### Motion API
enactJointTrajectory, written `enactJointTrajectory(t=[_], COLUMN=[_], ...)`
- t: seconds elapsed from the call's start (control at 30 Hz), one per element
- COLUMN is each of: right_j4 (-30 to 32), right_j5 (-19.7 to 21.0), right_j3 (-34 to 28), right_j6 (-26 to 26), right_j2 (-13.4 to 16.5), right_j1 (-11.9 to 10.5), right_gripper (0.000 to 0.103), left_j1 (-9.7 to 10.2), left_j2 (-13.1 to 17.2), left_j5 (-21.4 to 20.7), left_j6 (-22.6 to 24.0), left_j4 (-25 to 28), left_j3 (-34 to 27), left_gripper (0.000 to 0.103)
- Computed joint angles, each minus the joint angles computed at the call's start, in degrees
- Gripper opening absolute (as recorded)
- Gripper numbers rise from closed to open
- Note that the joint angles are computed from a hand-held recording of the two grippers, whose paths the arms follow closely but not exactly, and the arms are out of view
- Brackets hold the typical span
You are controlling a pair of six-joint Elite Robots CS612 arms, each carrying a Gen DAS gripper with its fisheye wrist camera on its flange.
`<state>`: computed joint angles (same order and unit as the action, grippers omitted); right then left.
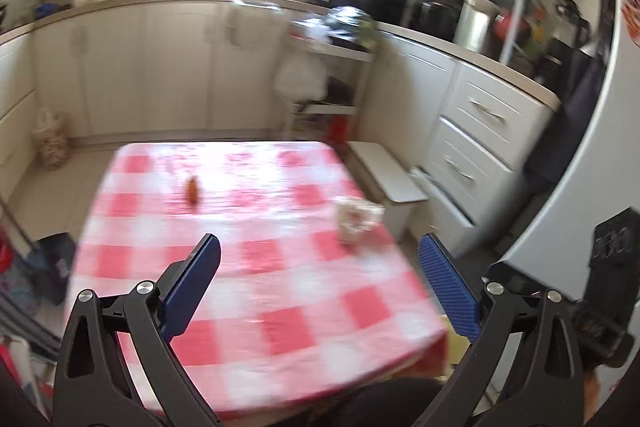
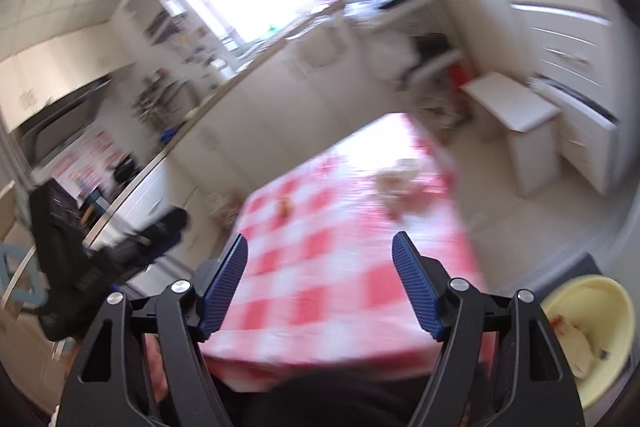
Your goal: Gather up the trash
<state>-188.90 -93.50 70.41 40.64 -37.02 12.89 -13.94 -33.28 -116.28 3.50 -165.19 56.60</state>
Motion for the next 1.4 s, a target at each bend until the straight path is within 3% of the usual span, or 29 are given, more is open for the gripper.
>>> enactJointTrajectory(t=[0.27,0.37,0.43,0.5,0.73,1.4], right_j4=[10.0,14.0,13.2,13.8,16.5,16.9], right_j5=[1.1,0.4,-0.1,0.0,-0.7,-0.2], right_j3=[-15.4,-17.4,-17.9,-18.5,-20.9,-21.5], right_j6=[-5.1,-5.6,-5.8,-5.5,-5.2,-4.4], right_j2=[7.3,8.3,8.5,8.8,9.8,10.3], right_j1=[2.3,2.9,3.1,3.2,3.4,3.5], right_gripper=[0.076,0.076,0.077,0.081,0.082,0.085], left_j1=[5.04,6.43,6.74,6.87,6.09,5.86], left_j2=[5.9,7.8,8.2,8.4,6.3,6.1], left_j5=[5.7,4.3,2.9,2.5,3.0,3.3], left_j6=[-5.0,-8.3,-8.6,-8.1,-4.7,-4.5], left_j4=[2.2,4.5,4.4,3.2,-0.3,0.3], left_j3=[-9.1,-11.9,-12.3,-12.4,-7.9,-7.5], left_gripper=[0.096,0.096,0.096,0.096,0.096,0.096])
